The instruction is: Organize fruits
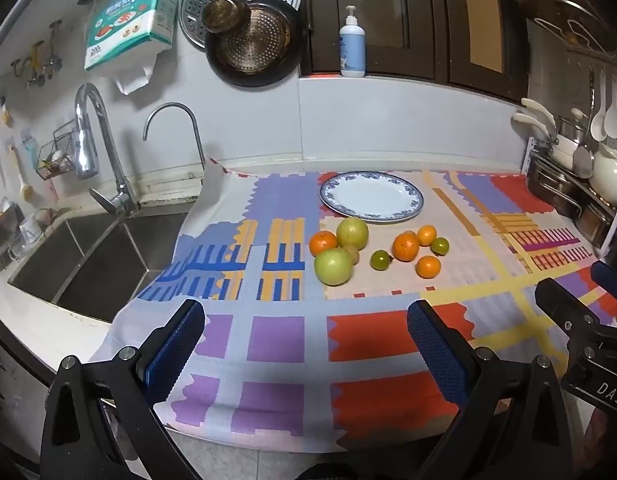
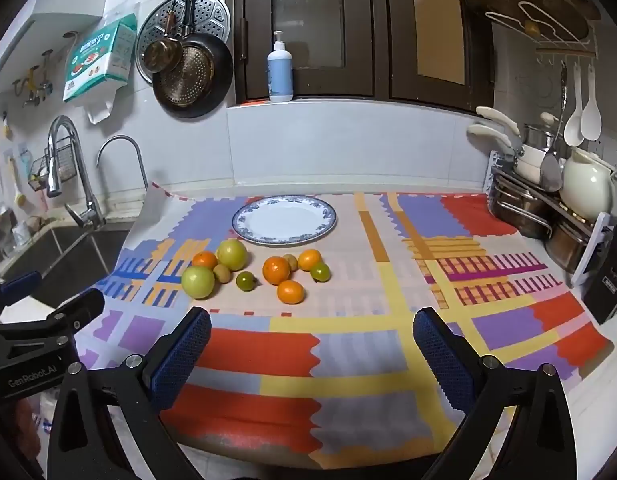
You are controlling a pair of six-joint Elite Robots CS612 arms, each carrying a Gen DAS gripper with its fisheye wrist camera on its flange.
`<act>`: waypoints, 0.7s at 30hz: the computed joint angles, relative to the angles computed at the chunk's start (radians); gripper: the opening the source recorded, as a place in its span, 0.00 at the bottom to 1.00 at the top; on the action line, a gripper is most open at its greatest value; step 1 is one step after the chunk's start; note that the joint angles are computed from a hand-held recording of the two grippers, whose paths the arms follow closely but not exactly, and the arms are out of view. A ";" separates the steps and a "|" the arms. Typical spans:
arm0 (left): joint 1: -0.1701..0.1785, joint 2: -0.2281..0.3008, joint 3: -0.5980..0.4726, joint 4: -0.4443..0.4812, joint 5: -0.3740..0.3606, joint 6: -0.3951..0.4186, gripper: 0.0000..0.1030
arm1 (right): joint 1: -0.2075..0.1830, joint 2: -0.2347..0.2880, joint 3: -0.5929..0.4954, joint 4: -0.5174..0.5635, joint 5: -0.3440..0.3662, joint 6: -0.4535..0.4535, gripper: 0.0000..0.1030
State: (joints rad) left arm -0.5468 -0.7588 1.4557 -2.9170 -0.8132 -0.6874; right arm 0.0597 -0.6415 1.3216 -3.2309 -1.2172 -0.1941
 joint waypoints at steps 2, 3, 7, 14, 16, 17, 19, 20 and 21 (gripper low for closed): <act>0.000 0.002 -0.008 0.027 -0.005 0.004 1.00 | -0.004 -0.005 0.008 -0.003 0.007 -0.001 0.99; -0.001 0.003 -0.008 0.025 0.002 -0.001 1.00 | -0.005 -0.009 0.012 0.005 0.006 -0.003 0.99; -0.005 0.006 0.002 -0.005 0.020 0.011 1.00 | 0.004 -0.005 0.003 0.024 -0.012 -0.010 0.99; -0.006 -0.003 0.006 0.002 0.021 -0.001 1.00 | 0.003 -0.007 0.006 0.024 0.007 -0.002 0.99; -0.006 -0.003 0.004 0.005 0.023 -0.003 1.00 | 0.004 -0.008 0.011 0.018 0.008 -0.002 0.99; -0.006 -0.003 0.005 0.001 0.023 -0.001 1.00 | -0.002 -0.008 0.011 0.019 0.019 -0.005 0.99; -0.007 -0.004 0.007 -0.002 0.025 -0.001 1.00 | -0.002 -0.009 0.013 0.016 0.022 -0.009 0.99; -0.007 -0.005 0.008 -0.006 0.025 -0.001 1.00 | -0.002 -0.008 0.013 0.012 0.022 -0.010 0.99; -0.007 -0.006 0.010 -0.009 0.023 -0.002 1.00 | -0.003 -0.008 0.014 0.011 0.023 -0.010 0.99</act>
